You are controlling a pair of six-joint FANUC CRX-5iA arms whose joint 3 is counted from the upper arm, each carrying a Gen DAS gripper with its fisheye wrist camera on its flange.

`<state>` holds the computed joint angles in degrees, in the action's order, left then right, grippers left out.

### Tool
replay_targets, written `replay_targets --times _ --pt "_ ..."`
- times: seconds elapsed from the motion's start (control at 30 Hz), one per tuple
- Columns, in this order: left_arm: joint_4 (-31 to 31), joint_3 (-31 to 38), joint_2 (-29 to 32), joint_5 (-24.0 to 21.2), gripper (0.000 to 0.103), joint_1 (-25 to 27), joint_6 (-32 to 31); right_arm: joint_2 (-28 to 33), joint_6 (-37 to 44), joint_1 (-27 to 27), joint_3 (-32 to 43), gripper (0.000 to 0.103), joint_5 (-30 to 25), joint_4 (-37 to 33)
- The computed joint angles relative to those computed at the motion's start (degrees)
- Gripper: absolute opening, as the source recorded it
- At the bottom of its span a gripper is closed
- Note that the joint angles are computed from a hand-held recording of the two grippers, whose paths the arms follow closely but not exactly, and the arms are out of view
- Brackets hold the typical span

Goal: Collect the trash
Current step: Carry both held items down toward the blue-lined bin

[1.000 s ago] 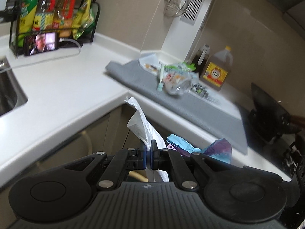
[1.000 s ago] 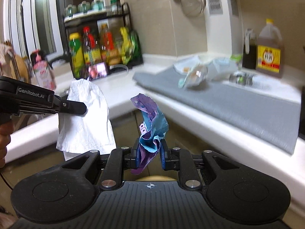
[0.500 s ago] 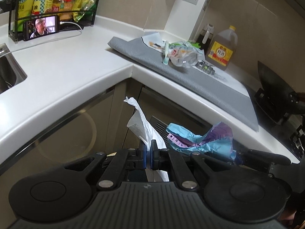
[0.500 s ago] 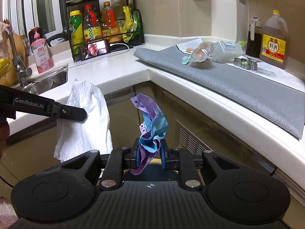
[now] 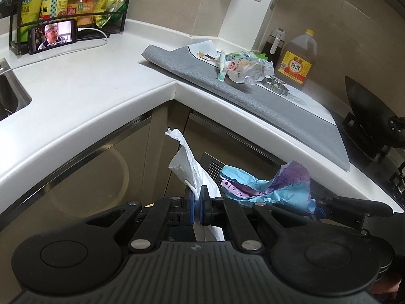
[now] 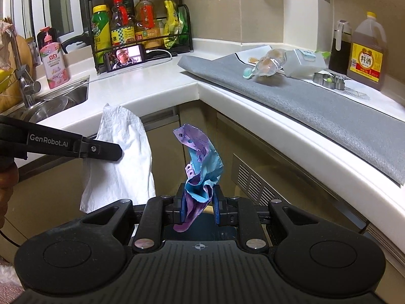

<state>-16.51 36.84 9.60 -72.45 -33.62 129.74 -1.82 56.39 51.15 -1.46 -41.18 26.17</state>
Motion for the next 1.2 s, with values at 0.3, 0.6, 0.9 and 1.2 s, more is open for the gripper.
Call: replay_targets --times 0.3,0.6,0.9,1.2 --pt "0.6 -1.4 -0.7 0.4 0.004 0.6 0.4 1.3 1.5 0.0 1.7 0.021 -1.4 -0.7" --pt "0.1 -1.8 -0.4 0.5 0.004 1.0 0.1 2.6 1.3 -0.2 2.7 0.021 -2.2 0.1" --pt "2.3 -2.9 0.3 0.8 0.004 2.4 -0.6 5.3 2.9 -0.6 5.2 0.021 -4.4 -1.4" --pt "4.5 -3.2 2.3 -0.2 0.004 3.8 -2.0 7.6 4.9 -1.7 7.0 0.021 -5.7 -4.2"
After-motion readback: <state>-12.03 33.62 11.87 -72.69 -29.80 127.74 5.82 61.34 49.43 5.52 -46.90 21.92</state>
